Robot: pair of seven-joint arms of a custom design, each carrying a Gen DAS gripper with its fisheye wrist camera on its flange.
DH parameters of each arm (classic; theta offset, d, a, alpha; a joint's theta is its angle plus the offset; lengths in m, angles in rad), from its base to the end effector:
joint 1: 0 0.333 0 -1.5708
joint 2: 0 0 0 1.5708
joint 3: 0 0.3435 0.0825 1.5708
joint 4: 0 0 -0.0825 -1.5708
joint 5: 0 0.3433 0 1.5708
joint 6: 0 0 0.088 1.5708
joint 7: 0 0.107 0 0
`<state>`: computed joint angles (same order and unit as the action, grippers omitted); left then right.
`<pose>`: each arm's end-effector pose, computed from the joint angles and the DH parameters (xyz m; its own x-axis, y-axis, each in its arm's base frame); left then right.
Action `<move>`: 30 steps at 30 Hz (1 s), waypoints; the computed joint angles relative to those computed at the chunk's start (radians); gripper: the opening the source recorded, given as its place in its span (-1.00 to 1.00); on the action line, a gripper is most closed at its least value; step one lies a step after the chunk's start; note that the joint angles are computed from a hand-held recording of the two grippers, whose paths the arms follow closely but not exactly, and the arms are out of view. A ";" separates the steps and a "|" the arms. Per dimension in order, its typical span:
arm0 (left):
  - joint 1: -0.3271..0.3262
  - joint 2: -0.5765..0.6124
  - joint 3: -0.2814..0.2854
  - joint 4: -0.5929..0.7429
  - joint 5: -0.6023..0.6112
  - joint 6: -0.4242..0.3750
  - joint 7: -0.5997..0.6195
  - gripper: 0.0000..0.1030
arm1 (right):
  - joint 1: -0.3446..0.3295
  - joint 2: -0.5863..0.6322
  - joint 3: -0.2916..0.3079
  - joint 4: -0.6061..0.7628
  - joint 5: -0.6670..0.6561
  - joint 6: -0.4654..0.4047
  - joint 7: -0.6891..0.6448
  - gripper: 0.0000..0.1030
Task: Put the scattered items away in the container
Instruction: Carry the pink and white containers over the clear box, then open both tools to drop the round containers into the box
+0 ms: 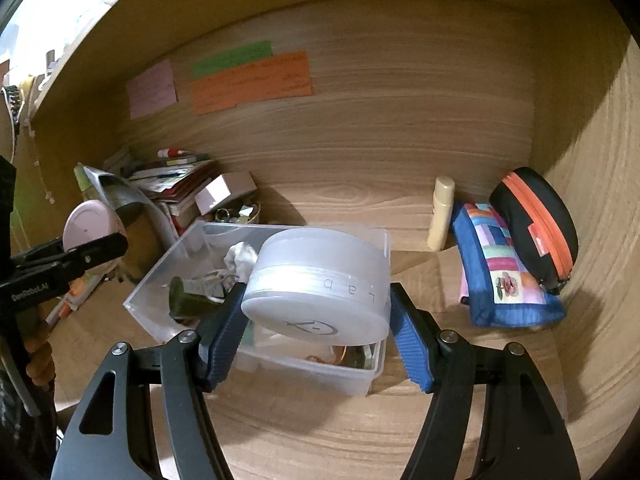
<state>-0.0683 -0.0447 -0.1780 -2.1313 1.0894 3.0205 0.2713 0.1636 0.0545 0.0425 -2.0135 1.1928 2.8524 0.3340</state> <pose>0.4929 -0.1936 0.5537 -0.0405 -0.9927 0.1133 -0.5449 -0.0731 -0.8353 0.5622 0.0659 0.5367 0.4424 -0.8907 -0.1048 -0.5333 -0.1674 -0.8292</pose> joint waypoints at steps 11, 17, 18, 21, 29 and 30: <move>-0.025 0.075 0.026 0.102 0.092 -0.020 -0.067 0.21 | 0.006 0.081 0.018 0.082 -0.159 0.055 0.159 0.26; -0.044 0.117 0.044 0.149 0.136 -0.028 -0.106 0.21 | -0.009 0.128 0.043 0.132 -0.236 0.080 0.230 0.26; -0.044 0.125 0.046 0.152 0.111 -0.017 -0.078 0.21 | -0.012 0.135 0.048 0.139 -0.244 0.080 0.235 0.26; -0.053 0.154 0.050 0.163 0.024 -0.033 0.011 0.20 | -0.008 0.170 0.043 0.164 -0.328 0.058 0.304 0.26; -0.068 0.166 0.085 0.134 -0.103 0.023 0.115 0.20 | -0.036 0.217 0.062 0.188 -0.427 0.001 0.384 0.26; -0.071 0.166 0.087 0.133 -0.105 0.024 0.118 0.20 | -0.039 0.220 0.066 0.190 -0.429 -0.002 0.384 0.26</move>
<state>-0.1393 0.1216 -0.0909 -1.9988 0.9848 3.0448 0.3892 0.1247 0.2750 0.1089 -1.8239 0.7634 2.8503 0.7175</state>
